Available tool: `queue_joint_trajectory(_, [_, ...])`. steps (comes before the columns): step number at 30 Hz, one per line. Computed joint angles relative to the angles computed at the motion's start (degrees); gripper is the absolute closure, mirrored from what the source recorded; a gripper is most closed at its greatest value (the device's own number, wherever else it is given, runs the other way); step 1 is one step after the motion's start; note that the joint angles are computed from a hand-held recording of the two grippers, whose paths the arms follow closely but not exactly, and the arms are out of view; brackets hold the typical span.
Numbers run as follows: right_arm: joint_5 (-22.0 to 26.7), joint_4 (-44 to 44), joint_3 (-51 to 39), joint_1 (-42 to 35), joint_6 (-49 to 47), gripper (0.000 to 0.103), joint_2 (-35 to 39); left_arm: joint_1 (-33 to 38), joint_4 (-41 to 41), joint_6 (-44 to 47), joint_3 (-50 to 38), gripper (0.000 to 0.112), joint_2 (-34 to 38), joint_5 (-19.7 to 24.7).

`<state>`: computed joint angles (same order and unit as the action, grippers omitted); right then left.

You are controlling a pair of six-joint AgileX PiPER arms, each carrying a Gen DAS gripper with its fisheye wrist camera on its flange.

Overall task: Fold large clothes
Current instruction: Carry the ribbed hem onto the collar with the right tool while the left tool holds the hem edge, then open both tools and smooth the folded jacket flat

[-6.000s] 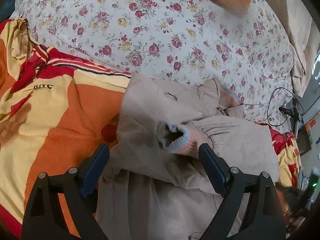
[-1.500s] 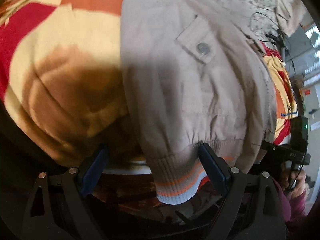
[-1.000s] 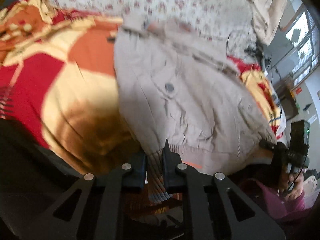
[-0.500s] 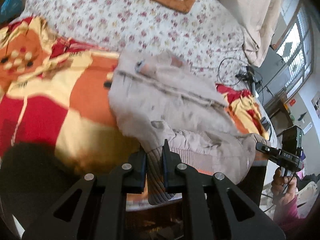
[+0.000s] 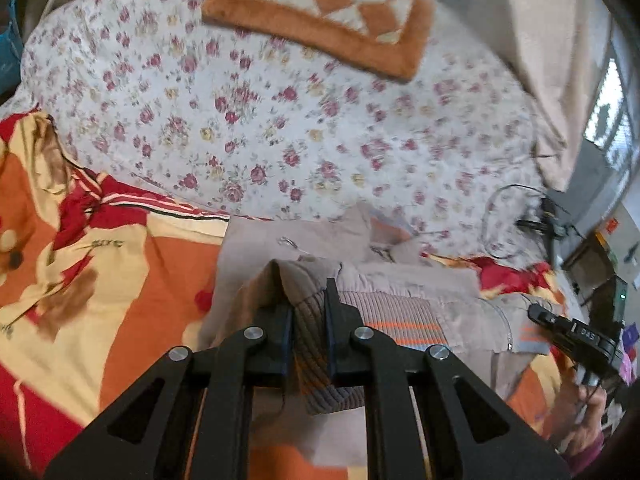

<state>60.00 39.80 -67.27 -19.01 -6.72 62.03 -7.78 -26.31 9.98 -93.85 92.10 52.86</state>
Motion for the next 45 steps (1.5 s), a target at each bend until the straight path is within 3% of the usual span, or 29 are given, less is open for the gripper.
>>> queue_joint_trajectory(8, [-8.41,-1.48,-7.42,1.84,-0.02,0.092,20.12,-5.90,12.69,-12.64,-21.56,0.102,20.83,2.08])
queue_joint_trajectory(14, [-10.23,-3.46,-11.03,2.59,-0.85,0.077,27.75,-6.23,14.18,-16.82,-34.22,0.099,31.07,8.62])
queue_joint_trajectory(16, [-8.07,-5.19,-12.86,2.37,1.37,0.063,28.27,-5.71,12.89,-16.19,-37.42,0.088,32.62,11.28])
queue_joint_trajectory(17, [-7.52,-5.26,-12.95,1.86,2.27,0.059,27.58,-5.21,11.69,-15.33,-38.12,0.072,32.76,12.00])
queue_joint_trajectory(18, [-7.65,-4.61,-12.54,1.24,2.20,0.053,26.56,-4.61,10.20,-14.19,-38.07,0.053,32.31,12.29])
queue_joint_trajectory(19, [-8.70,-4.42,-11.54,0.43,2.40,0.048,24.27,-3.76,8.82,-12.72,-35.73,0.047,30.20,11.48])
queue_joint_trajectory(23, [-7.87,-8.76,-11.23,-0.19,3.21,0.043,18.43,-2.08,9.37,-10.44,-29.37,0.036,23.56,11.29])
queue_joint_trajectory(26, [-5.23,-9.94,-11.20,2.06,-0.43,0.043,16.65,-1.75,12.50,-9.32,-17.01,0.034,15.73,7.65])
queue_joint_trajectory(28, [-4.23,-16.98,-12.08,7.38,2.00,0.044,18.30,-1.81,13.55,-8.36,-10.30,0.033,12.53,6.33])
queue_joint_trajectory(32, [-4.53,-29.04,-15.30,14.68,10.87,0.046,27.75,-3.52,17.11,-8.15,-0.87,0.033,10.58,2.51])
queue_joint_trajectory(35, [-7.60,-38.41,-17.58,16.33,19.27,0.048,35.53,-4.03,18.52,-7.20,-0.50,0.033,12.84,1.62])
queue_joint_trajectory(37, [-9.06,-39.98,-18.52,15.95,21.56,0.048,37.48,-3.17,18.46,-7.15,-1.54,0.033,14.05,1.78])
queue_joint_trajectory(39, [-7.16,-41.68,-20.41,16.29,24.70,0.044,37.39,-1.81,16.63,-6.51,-2.86,0.033,14.74,2.78])
queue_joint_trajectory(42, [-5.25,-36.18,-21.48,16.36,23.24,0.044,33.65,-1.48,17.66,-8.04,-3.62,0.033,14.68,2.00])
queue_joint_trajectory(44, [-4.27,-30.57,-22.98,17.57,20.09,0.037,32.02,-1.35,17.34,-8.14,-4.16,0.033,14.89,2.16])
queue_joint_trajectory(45, [-3.67,-29.64,-24.41,19.31,19.36,0.029,32.31,-1.21,17.15,-8.05,-4.28,0.033,14.92,2.42])
